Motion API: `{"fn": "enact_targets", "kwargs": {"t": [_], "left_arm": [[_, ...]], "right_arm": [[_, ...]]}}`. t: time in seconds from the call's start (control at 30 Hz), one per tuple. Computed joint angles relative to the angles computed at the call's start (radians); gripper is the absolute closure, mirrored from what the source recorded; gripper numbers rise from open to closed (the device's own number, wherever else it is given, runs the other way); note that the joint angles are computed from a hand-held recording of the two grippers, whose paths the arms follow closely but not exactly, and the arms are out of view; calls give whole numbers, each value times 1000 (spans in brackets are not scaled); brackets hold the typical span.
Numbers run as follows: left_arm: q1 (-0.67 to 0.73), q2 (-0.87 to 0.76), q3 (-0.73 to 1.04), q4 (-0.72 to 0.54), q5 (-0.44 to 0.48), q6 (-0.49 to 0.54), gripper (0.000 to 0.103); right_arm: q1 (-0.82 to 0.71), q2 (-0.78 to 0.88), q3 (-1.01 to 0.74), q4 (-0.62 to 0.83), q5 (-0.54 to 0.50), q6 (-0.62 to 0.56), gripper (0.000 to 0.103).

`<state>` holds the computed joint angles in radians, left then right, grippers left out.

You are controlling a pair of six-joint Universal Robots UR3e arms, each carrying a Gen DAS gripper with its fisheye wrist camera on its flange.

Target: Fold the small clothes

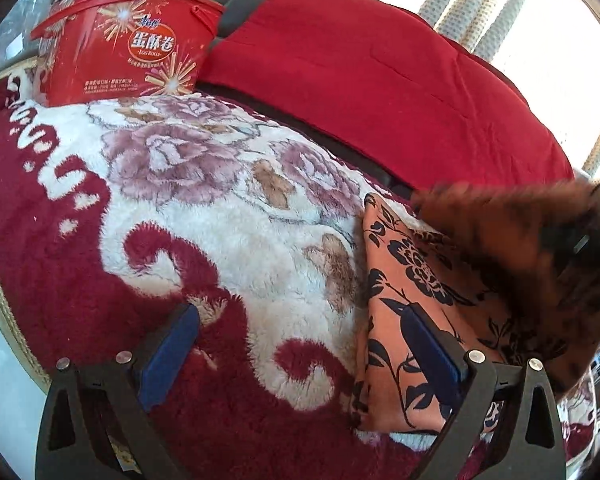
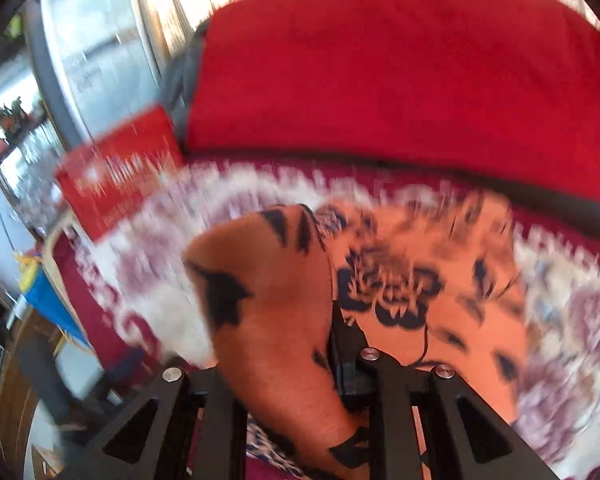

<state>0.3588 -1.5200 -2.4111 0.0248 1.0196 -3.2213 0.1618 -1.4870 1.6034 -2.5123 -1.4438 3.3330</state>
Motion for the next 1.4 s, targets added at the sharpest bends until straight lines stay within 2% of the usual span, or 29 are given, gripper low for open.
{"fn": "enact_targets", "kwargs": {"t": [0.1, 0.23, 0.33, 0.5, 0.57, 0.67, 0.73, 0.77, 0.8, 0.87, 0.9, 0.93, 0.97, 1.0, 1.23, 1.33, 1.4], "left_arm": [[16, 5, -19, 14, -20, 1, 3], [23, 2, -21, 17, -28, 0, 3], [26, 3, -23, 18, -31, 3, 3], [3, -15, -15, 44, 2, -22, 3], [3, -16, -16, 45, 3, -21, 3], [6, -10, -16, 35, 0, -18, 3], [8, -2, -19, 25, -1, -10, 3], [10, 1, -21, 22, -3, -8, 3], [9, 0, -19, 22, -2, -9, 3], [7, -8, -15, 25, 2, -22, 3], [5, -9, -13, 24, 4, -22, 3], [5, -8, -13, 23, 4, -20, 3], [4, -5, -13, 18, 5, -18, 3], [3, -3, -13, 14, 6, -14, 3], [32, 59, -21, -70, -12, -1, 3], [54, 172, 0, -239, 1, 9, 3], [103, 274, 0, -335, -61, -12, 3]], "right_arm": [[29, 26, 16, -62, 21, 26, 84], [75, 196, 35, -51, 29, 43, 84], [62, 146, 79, -100, 56, 70, 84], [59, 74, 24, -135, 62, 59, 84], [84, 124, 29, -151, 49, 39, 84], [116, 259, 0, -78, 11, 30, 83], [121, 243, 67, -172, 1, 50, 82], [126, 237, 59, -166, -5, 57, 78], [127, 236, 47, -152, 1, 57, 69], [124, 223, 15, -85, 10, 38, 65], [116, 202, 34, -78, 20, 31, 60], [99, 166, 86, -105, 42, 32, 54], [76, 150, 126, -138, 84, 27, 37], [45, 107, 188, -169, 133, 15, 34], [-47, -155, 426, -223, 221, 32, 33], [-155, -325, 541, -226, 260, 50, 26], [-229, -388, 587, -215, 299, 54, 22]]}}
